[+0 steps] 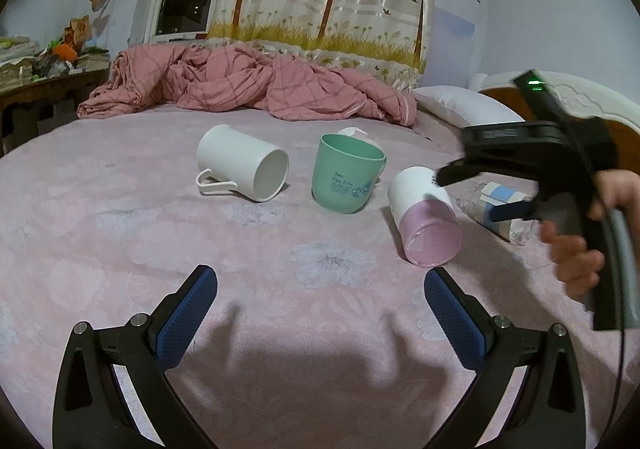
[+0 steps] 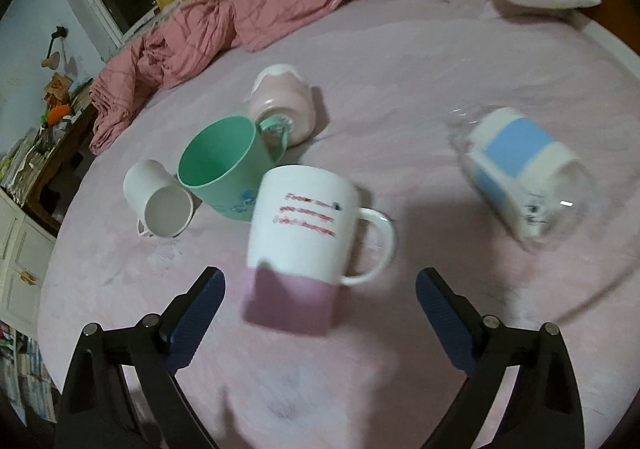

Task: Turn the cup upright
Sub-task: 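Reach the right tool to the fallen pink-based white mug and close on it, then lift the white mug with the right tool and carry it toward the left tool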

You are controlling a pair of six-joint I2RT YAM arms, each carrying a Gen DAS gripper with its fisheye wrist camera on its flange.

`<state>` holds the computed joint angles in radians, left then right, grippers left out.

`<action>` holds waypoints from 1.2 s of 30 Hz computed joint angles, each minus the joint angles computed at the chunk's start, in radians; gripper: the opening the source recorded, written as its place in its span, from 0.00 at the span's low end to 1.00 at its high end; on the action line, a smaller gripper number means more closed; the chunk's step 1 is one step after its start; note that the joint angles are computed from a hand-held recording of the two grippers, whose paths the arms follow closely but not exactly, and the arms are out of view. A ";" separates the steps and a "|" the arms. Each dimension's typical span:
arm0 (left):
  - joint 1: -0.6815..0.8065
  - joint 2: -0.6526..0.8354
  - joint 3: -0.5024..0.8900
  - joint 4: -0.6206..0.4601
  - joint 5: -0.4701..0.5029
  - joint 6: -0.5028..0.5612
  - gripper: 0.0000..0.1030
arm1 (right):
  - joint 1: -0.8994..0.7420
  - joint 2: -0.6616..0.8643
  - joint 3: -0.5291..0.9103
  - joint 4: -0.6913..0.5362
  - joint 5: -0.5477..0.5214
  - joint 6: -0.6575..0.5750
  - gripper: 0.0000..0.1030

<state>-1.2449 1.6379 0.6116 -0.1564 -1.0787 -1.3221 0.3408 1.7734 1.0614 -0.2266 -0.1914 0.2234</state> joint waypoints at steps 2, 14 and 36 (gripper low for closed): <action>-0.002 0.007 0.008 -0.009 -0.005 0.005 1.00 | 0.017 0.068 0.064 -0.024 0.014 0.022 0.94; 0.015 0.012 0.018 -0.013 0.019 0.014 1.00 | 0.055 0.255 0.187 0.003 0.034 0.071 0.78; 0.016 0.012 0.018 -0.011 0.019 0.017 1.00 | 0.065 -0.136 -0.002 -0.201 -0.024 -0.097 0.75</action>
